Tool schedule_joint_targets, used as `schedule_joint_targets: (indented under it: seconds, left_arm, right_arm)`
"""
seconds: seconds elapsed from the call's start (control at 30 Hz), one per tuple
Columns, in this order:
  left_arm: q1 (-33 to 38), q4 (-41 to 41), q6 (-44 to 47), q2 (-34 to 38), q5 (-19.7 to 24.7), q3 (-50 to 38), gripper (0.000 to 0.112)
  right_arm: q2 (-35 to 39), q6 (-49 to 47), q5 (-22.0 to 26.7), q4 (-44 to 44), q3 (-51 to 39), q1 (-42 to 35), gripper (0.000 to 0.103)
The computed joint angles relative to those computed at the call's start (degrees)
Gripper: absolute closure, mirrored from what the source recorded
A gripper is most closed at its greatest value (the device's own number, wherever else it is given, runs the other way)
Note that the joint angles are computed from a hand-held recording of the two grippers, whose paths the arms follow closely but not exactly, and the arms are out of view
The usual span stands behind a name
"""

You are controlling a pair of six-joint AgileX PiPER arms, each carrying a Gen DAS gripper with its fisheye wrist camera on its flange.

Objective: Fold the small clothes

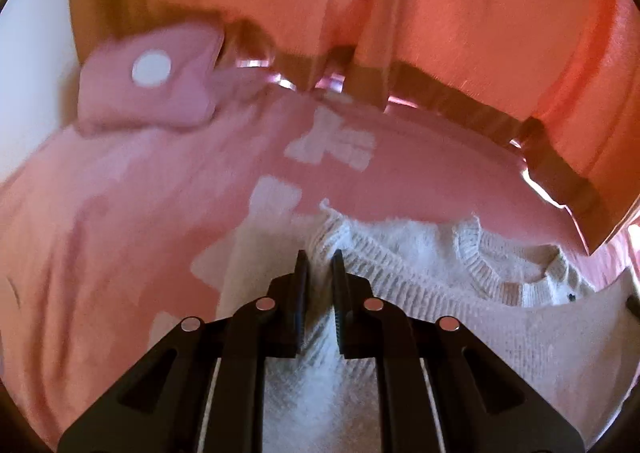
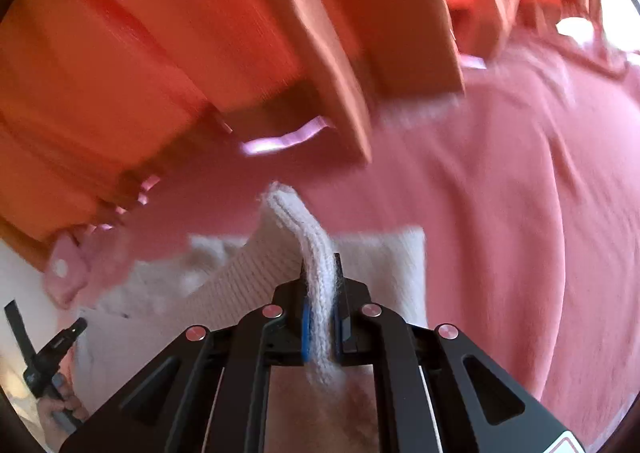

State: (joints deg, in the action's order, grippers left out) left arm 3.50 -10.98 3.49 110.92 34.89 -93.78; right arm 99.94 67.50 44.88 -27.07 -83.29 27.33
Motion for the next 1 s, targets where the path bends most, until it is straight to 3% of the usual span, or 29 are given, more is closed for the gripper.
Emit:
schedule_joint_targets:
  seconds: [0.07, 0.23, 0.33, 0.43, 0.53, 0.6, 0.67, 0.8, 0.83, 0.87, 0.9, 0.93, 1.0]
  left_arm:
    - [-0.05, 1.44, -1.26, 2.85, 2.61, -2.35, 0.102]
    - [-0.95, 4.69, -3.35, 1.11, 1.00, -0.85, 0.102]
    - [-1.15, 5.66, -3.61, 2.95, 2.54, -2.20, 0.101]
    - [-0.83, 4.27, -3.56, 2.76, 2.66, -2.20, 0.101]
    - [0.08, -0.32, -0.45, 1.75, 4.13, -2.82, 0.090]
    - [0.68, -1.92, -0.03, 2.45, 5.74, -3.85, 0.067]
    - [1.10, -3.08, 0.05, 3.50, 7.09, -4.75, 0.064]
    - [1.86, -6.52, 2.21, 5.20, 8.35, -5.76, 0.059]
    - [1.74, -6.60, 2.77, 5.35, 8.36, -5.73, 0.059]
    - [1.67, -6.38, 2.97, 5.26, 7.94, -5.45, 0.066]
    - [1.91, -7.90, 4.61, 5.16, 7.89, -5.46, 0.087]
    - [2.08, -8.97, 5.42, 4.63, 7.78, -5.33, 0.098]
    - [2.51, -12.01, 7.43, 2.04, 5.50, -3.68, 0.100]
  right_arm:
    - [4.20, -4.20, 3.39, 6.09, -2.22, -1.88, 0.096]
    - [-1.91, 2.21, -3.05, -0.34, 2.39, -0.21, 0.096]
    - [4.52, -4.89, 4.35, 6.05, -3.02, -2.07, 0.095]
    - [4.43, -2.95, 4.97, 4.03, -3.20, -0.92, 0.094]
    - [2.88, 3.75, 6.55, -7.83, -4.37, 3.83, 0.078]
    - [3.95, 2.88, 5.98, -9.77, -5.28, 4.60, 0.059]
    - [6.96, -1.22, 7.38, -5.54, -7.93, 3.22, 0.059]
    - [9.51, -6.89, 5.25, 2.81, -7.92, 0.68, 0.061]
    - [9.32, -6.64, 4.48, 2.86, -7.58, 0.55, 0.066]
    - [8.63, -6.56, 3.09, 3.30, -6.94, 0.39, 0.090]
    - [7.55, -6.23, 1.71, 3.40, -6.26, 0.41, 0.095]
    - [5.89, -4.25, 0.21, 1.33, -4.93, 0.91, 0.095]
    - [2.46, 0.86, -2.27, -4.98, -3.04, 2.54, 0.095]
